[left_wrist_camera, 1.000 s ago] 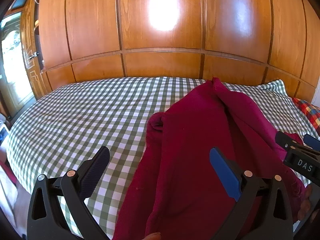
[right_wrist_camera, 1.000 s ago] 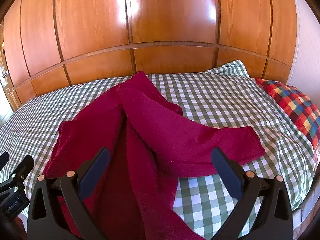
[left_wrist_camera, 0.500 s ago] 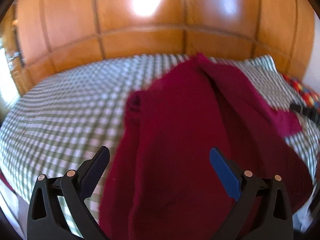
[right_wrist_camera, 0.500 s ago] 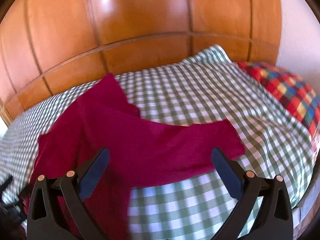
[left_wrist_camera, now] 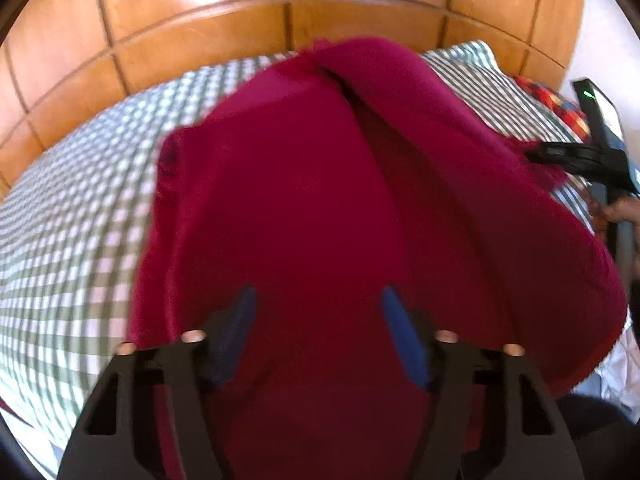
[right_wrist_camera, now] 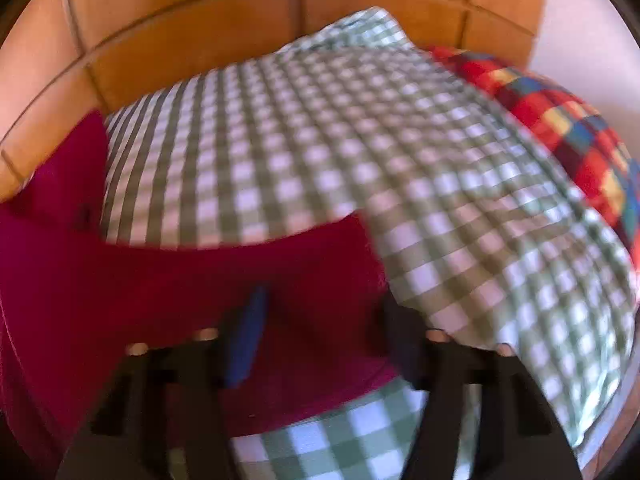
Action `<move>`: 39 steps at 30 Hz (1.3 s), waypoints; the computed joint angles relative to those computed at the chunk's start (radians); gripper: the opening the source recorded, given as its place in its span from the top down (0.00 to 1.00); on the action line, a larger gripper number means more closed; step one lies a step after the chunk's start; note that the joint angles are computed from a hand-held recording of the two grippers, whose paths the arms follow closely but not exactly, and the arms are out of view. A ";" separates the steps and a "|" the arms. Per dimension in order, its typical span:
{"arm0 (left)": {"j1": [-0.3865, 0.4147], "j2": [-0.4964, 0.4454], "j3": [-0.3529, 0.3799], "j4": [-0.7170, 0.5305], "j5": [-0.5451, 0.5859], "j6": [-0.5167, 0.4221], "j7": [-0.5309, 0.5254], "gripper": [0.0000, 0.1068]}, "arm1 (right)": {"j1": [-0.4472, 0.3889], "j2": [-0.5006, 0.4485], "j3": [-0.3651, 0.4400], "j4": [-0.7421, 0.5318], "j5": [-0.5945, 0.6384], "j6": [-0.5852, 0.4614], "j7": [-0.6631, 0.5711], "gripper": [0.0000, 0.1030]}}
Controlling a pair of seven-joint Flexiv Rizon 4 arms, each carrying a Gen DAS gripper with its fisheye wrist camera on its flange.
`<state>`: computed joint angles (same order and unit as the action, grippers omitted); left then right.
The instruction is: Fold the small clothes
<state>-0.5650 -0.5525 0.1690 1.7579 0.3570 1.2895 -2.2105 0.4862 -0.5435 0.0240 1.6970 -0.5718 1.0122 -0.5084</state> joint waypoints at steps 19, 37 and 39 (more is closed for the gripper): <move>0.218 0.177 0.016 0.224 -0.284 0.306 0.130 0.98 | -0.140 0.112 -0.144 -0.039 -0.305 -0.116 0.172 0.93; 0.295 0.114 0.225 -0.092 -0.041 -0.106 -0.133 0.82 | -0.131 0.050 -0.117 -0.082 -0.367 -0.179 0.068 0.15; 0.356 0.151 0.113 0.000 -0.055 -0.008 -0.035 0.82 | -0.167 0.087 -0.025 -0.016 -0.256 -0.077 -0.022 0.19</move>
